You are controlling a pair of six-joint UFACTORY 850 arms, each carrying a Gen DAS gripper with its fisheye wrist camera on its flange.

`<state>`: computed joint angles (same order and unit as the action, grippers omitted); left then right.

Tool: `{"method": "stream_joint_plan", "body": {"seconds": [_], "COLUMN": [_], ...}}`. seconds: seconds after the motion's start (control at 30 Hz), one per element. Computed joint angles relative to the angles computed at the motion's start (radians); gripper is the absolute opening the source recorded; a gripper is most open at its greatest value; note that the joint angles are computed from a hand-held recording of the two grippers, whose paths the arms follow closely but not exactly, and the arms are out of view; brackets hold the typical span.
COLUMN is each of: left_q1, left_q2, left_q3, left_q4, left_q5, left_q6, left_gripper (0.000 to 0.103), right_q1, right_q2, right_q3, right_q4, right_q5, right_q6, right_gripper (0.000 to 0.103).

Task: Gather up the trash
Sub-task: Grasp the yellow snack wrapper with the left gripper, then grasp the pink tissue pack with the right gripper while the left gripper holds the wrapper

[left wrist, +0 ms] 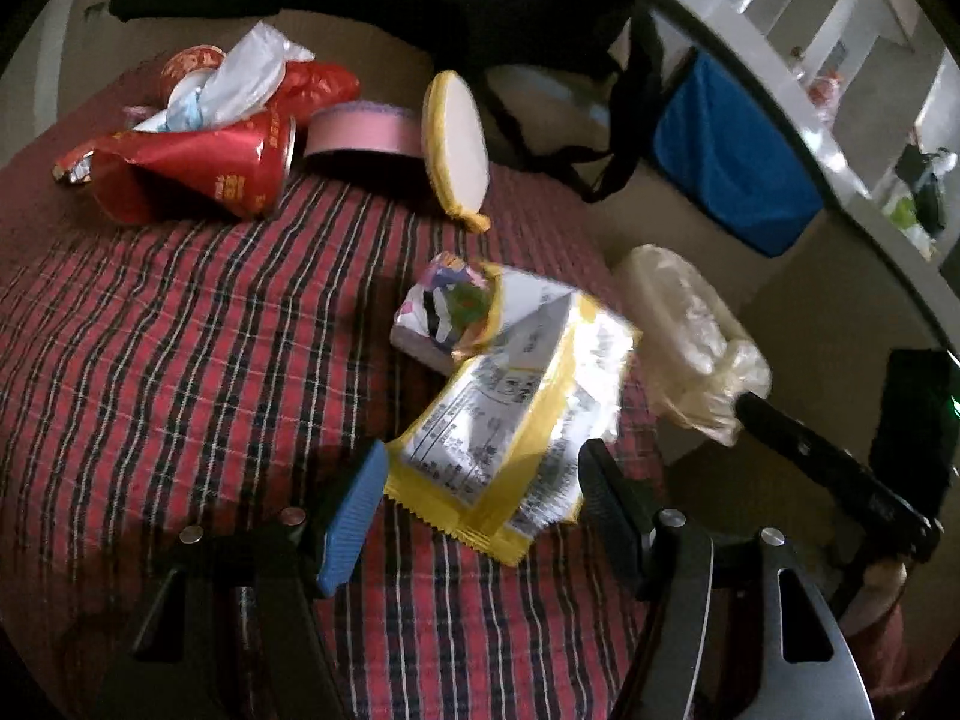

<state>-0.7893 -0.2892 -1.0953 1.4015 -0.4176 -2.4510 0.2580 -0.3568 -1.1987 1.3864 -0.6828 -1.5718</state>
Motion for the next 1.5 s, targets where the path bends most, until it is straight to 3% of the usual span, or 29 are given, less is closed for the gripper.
{"method": "stream_joint_plan", "body": {"seconds": [0.17,0.27,0.47,0.6,0.73,0.8,0.83,0.9,0.97,1.1,1.3,1.5], "left_q1": [-0.004,0.001,-0.029,-0.025,-0.020,-0.007,-0.008,-0.009,-0.014,-0.048,-0.084,-0.074], "left_q2": [-0.040,-0.046,-0.054,-0.102,-0.134,-0.126,-0.125,-0.101,-0.056,0.034,0.133,0.210], "left_q3": [-0.057,-0.066,-0.090,-0.157,-0.196,-0.187,-0.184,-0.158,-0.113,-0.043,0.022,0.124], "left_q4": [-0.121,-0.124,-0.023,-0.146,-0.243,-0.278,-0.275,-0.233,-0.156,-0.087,-0.113,-0.097], "left_q5": [-0.078,-0.097,-0.209,-0.212,-0.240,-0.205,-0.209,-0.204,-0.186,-0.302,-0.474,-0.462], "left_q6": [0.118,0.144,0.243,0.474,0.549,0.531,0.520,0.464,0.363,0.255,0.235,0.129], "left_gripper": [0.066,0.066,0.067,0.067,0.065,0.057,0.038,0.019,0.016,0.015,0.015,0.015], "right_q1": [-0.028,-0.039,-0.060,-0.076,-0.079,-0.077,-0.075,-0.065,-0.050,0.010,0.109,0.157], "right_q2": [0.026,0.038,0.047,0.030,0.022,0.024,0.024,0.025,0.027,0.019,-0.090,-0.209], "right_q3": [0.051,0.071,0.093,0.086,0.087,0.091,0.090,0.084,0.073,0.026,-0.145,-0.296], "right_q4": [0.040,0.047,0.065,0.067,0.066,0.065,0.062,0.055,0.048,0.016,-0.161,-0.314], "right_q5": [0.003,0.001,0.007,-0.016,-0.028,-0.029,-0.027,-0.029,-0.033,-0.024,-0.032,-0.001], "right_q6": [-0.053,-0.073,-0.106,-0.083,-0.071,-0.076,-0.079,-0.089,-0.109,-0.182,-0.117,0.042], "right_gripper": [0.033,0.033,0.033,0.033,0.033,0.033,0.033,0.033,0.033,0.035,0.036,0.041]}}
